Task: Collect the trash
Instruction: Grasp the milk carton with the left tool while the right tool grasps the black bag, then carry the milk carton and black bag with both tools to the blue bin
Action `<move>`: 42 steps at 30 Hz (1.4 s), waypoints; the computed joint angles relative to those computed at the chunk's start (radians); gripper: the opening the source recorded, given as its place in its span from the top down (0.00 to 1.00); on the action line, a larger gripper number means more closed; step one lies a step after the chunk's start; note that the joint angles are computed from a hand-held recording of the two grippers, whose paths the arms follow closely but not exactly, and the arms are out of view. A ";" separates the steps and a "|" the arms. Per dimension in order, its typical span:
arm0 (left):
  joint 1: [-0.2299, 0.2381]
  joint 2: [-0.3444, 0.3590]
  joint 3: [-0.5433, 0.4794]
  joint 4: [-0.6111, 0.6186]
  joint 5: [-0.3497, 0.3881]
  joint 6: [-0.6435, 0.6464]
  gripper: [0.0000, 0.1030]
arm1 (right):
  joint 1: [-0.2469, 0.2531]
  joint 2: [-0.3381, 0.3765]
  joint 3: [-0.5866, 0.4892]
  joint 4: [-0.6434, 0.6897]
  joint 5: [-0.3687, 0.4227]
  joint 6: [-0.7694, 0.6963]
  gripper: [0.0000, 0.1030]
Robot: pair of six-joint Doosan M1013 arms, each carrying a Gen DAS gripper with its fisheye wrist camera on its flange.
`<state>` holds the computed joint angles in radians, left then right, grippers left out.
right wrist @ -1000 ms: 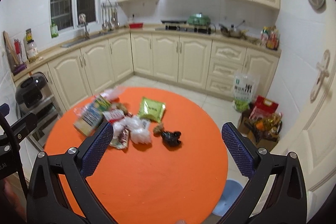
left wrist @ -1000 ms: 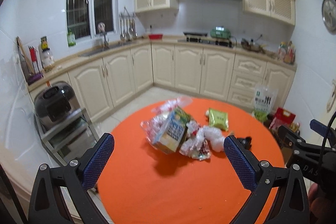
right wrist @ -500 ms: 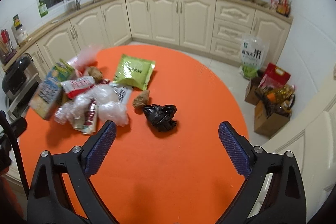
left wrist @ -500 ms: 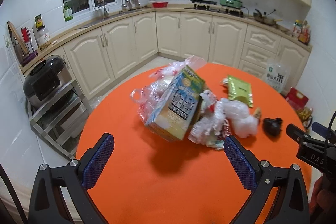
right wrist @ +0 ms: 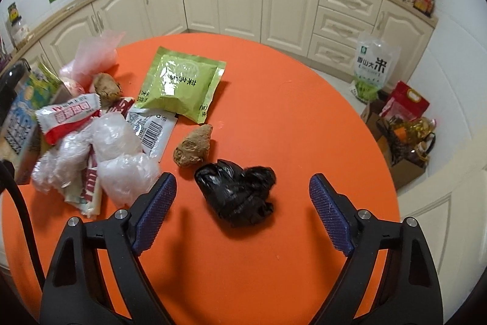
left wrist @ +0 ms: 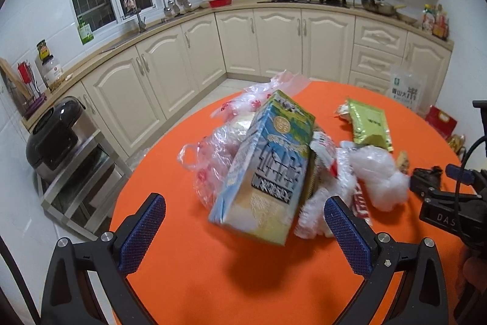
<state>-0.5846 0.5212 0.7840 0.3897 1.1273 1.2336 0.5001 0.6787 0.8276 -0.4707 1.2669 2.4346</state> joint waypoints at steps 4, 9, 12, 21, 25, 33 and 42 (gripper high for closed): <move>-0.002 0.035 -0.030 0.053 -0.009 0.028 0.01 | -0.001 0.025 -0.032 0.012 0.031 -0.027 0.39; -0.008 0.082 -0.071 0.089 -0.013 0.094 0.04 | -0.002 0.018 -0.018 0.025 -0.005 -0.025 0.47; -0.003 0.100 -0.089 0.060 -0.020 0.133 0.18 | -0.002 0.013 -0.007 0.035 -0.030 -0.027 0.56; 0.032 0.106 -0.090 -0.075 -0.066 0.189 0.49 | -0.011 -0.026 0.056 0.061 -0.104 0.011 0.64; 0.043 0.086 -0.059 -0.100 -0.107 0.168 0.50 | -0.014 -0.051 0.097 0.072 -0.139 0.034 0.64; 0.040 -0.005 0.071 -0.097 -0.203 0.117 0.53 | -0.005 -0.114 0.176 0.064 -0.208 0.090 0.64; 0.012 -0.177 0.312 -0.172 -0.358 0.119 0.54 | 0.017 -0.233 0.313 0.024 -0.329 0.189 0.64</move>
<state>-0.5723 0.3443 1.0965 0.2176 0.7697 1.3525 0.5169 0.4458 1.1408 -0.4464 0.9382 2.6240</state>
